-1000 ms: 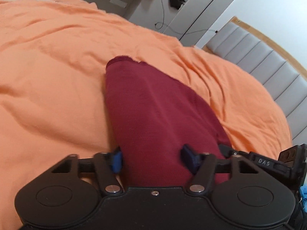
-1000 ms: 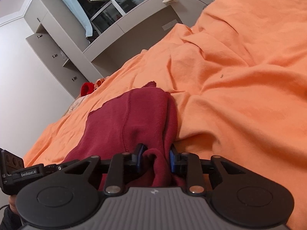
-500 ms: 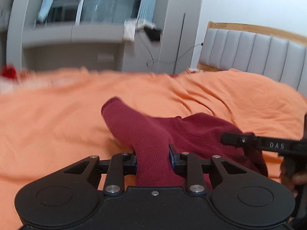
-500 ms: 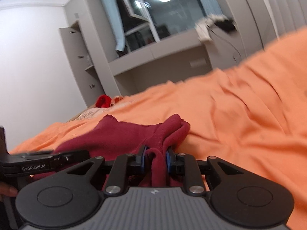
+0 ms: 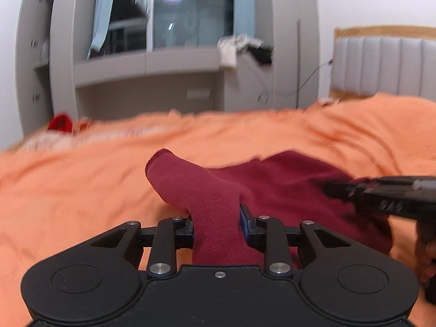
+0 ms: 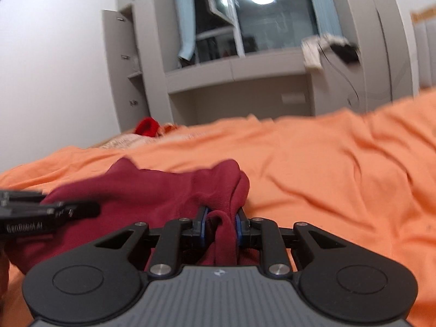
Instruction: Fold small clothes
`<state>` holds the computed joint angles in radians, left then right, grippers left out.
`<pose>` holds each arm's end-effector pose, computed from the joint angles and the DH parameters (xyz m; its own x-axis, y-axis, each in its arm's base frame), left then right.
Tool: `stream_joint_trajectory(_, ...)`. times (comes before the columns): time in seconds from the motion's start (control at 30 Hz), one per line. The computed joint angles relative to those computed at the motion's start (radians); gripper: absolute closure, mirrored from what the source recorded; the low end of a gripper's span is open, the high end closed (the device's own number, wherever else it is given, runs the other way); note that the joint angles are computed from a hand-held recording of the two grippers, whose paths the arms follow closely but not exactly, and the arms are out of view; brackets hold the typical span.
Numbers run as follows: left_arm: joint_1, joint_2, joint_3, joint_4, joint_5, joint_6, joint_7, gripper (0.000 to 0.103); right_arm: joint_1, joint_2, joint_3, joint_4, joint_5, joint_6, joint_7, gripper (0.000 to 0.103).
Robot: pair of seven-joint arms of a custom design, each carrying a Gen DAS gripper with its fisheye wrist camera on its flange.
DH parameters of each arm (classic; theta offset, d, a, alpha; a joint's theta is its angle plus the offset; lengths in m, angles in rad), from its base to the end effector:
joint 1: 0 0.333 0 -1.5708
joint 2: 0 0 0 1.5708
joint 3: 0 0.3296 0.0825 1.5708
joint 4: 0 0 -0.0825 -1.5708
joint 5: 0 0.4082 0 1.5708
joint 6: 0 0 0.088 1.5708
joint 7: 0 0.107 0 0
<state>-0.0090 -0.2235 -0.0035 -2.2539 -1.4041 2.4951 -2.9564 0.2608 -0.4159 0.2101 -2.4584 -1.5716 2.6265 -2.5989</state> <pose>0.5343 -0.0011 0.5050 -0.6781 -0.7348 -0.0173 -0.3159 0.3127 -0.8958 0.4029 0.2375 0.4874 -0.2153 -0.9560 -0.1991 -0.3162 0.2611 -0.9121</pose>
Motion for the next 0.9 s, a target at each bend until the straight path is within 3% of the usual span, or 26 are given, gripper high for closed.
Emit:
stream_joint_trajectory(0.13, 0.023, 0.03, 0.002, 0.018, 0.097, -0.006, -0.168, 0.066, -0.002, -0.006, -0.029, -0.02, 0.091, 0.062, -0.031, 0.077)
stream_joint_trajectory(0.23, 0.029, 0.035, -0.004, 0.013, 0.116, 0.022, -0.217, 0.058, -0.015, -0.007, -0.015, -0.028, 0.148, 0.066, -0.064, 0.072)
stream_joint_trajectory(0.43, 0.007, 0.01, -0.015, -0.019, 0.078, 0.115, -0.193, 0.046, -0.044, -0.027, 0.005, -0.05, 0.18, 0.072, -0.058, 0.06)
stream_joint_trajectory(0.5, -0.003, -0.001, -0.022, -0.032, 0.066, 0.168, -0.204, 0.031, -0.052, -0.031, 0.008, -0.054, 0.184, 0.078, -0.052, 0.055)
stream_joint_trajectory(0.9, -0.045, -0.035, -0.016, -0.081, -0.084, 0.291, -0.084, 0.012, -0.086, -0.047, 0.015, -0.079, 0.202, 0.106, 0.003, 0.029)
